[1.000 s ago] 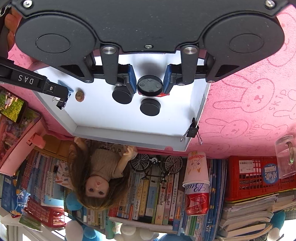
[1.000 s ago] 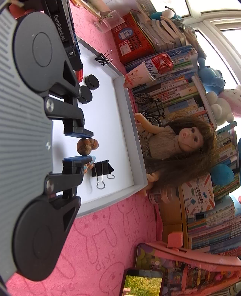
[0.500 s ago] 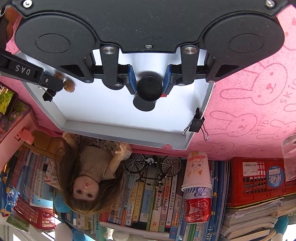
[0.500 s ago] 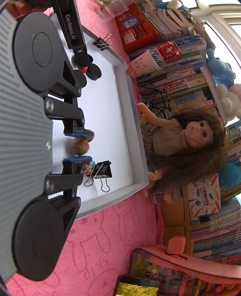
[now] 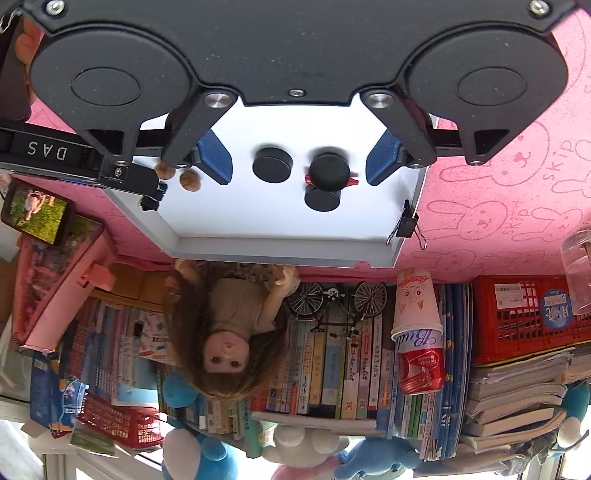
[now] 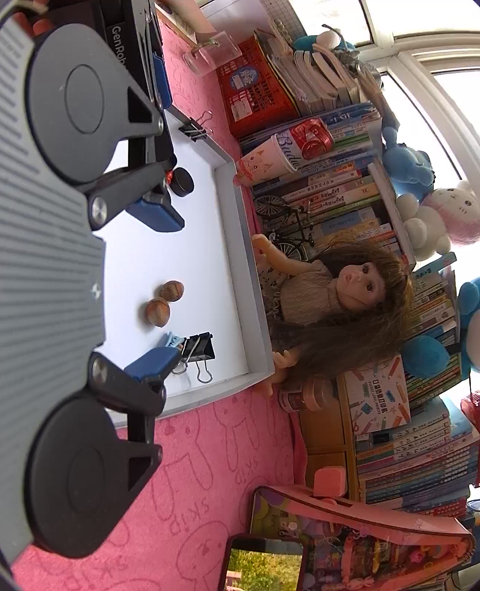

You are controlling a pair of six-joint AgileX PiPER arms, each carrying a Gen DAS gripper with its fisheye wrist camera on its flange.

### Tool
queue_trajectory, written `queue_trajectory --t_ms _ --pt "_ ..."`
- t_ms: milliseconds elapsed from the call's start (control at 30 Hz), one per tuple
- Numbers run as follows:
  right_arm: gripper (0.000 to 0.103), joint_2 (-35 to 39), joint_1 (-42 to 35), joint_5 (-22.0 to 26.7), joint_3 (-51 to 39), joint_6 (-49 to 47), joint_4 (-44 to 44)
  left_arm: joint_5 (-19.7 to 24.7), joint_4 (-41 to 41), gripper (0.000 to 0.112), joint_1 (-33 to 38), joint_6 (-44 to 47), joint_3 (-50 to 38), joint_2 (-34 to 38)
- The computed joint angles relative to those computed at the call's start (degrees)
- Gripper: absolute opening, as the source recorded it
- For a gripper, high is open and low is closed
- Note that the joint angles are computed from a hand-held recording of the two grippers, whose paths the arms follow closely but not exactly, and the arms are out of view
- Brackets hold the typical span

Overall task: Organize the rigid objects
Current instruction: 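Lower the lid into the tray and open the left tool while the right tool drops the acorn, then withdraw both tools from the tray toward the clear dome and red item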

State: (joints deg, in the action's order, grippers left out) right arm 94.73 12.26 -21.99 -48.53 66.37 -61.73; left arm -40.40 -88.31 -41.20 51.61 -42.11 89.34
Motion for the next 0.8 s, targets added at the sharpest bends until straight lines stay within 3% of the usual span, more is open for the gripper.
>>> queue_trajectory --t_ms 267,800 --pt "0.088 -5.5 -2.9 -1.4 4.9 3.0 -6.0 -4.5 -3.8 0.081 -7.3 0.2 3.5 -3.9" --pt "0.097 -16.8 -8.9 -6.3 17.4 -5.4 -6.8 -14.1 -11.1 0.084 -24.8 -3.4 10.7 -9.9"
